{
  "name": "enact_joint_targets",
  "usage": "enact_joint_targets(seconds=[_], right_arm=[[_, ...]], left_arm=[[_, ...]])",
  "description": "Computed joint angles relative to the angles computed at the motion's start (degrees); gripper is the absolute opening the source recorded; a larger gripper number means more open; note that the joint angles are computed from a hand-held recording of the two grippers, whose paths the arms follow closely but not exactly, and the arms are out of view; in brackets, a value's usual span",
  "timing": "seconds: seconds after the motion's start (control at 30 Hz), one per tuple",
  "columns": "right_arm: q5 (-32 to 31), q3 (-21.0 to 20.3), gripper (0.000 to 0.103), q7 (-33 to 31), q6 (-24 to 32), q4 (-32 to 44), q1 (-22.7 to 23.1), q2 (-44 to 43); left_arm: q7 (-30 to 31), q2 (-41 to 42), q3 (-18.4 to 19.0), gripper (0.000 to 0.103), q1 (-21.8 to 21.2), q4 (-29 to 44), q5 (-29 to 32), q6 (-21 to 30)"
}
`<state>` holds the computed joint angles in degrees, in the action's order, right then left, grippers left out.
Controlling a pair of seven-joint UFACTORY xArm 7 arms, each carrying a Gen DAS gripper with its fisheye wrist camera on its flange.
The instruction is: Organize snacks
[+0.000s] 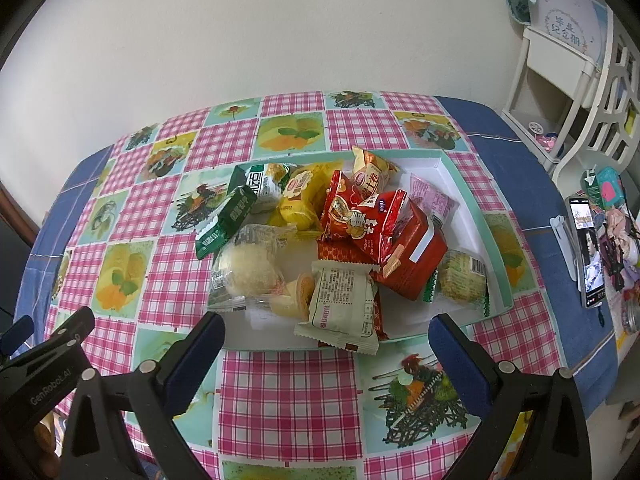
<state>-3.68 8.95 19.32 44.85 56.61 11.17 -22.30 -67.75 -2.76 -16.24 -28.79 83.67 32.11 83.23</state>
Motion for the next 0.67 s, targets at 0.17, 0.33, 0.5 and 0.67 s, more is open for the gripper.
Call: enact_joint_targets(seconds=[0.17,0.33,0.5,0.67], right_arm=[[0.1,-0.1,0.103,-0.1,0.2,0.1,0.1,0.0],[0.2,-0.1,0.103,-0.4,0.5,0.2,0.1,0.1],[0.1,0.0,0.103,-0.1,0.5,0.2,0.1,0.2],[0.1,-0.1,0.103,-0.2,0.5,0.2,0.1,0.2]], left_arm=[[0.0,0.2,0.1,0.097,0.0,0.1,-0.2,0.2],[0.0,-0.2,0.1,0.097,0.0,-0.3,-0.3,-0.3],[-0.1,-0.4,-0.2,0.097,0.1,-0.6,0.3,-0.6],[0.0,-0.3,-0.2,0.097,0.1,-0.5,0.2,-0.9]])
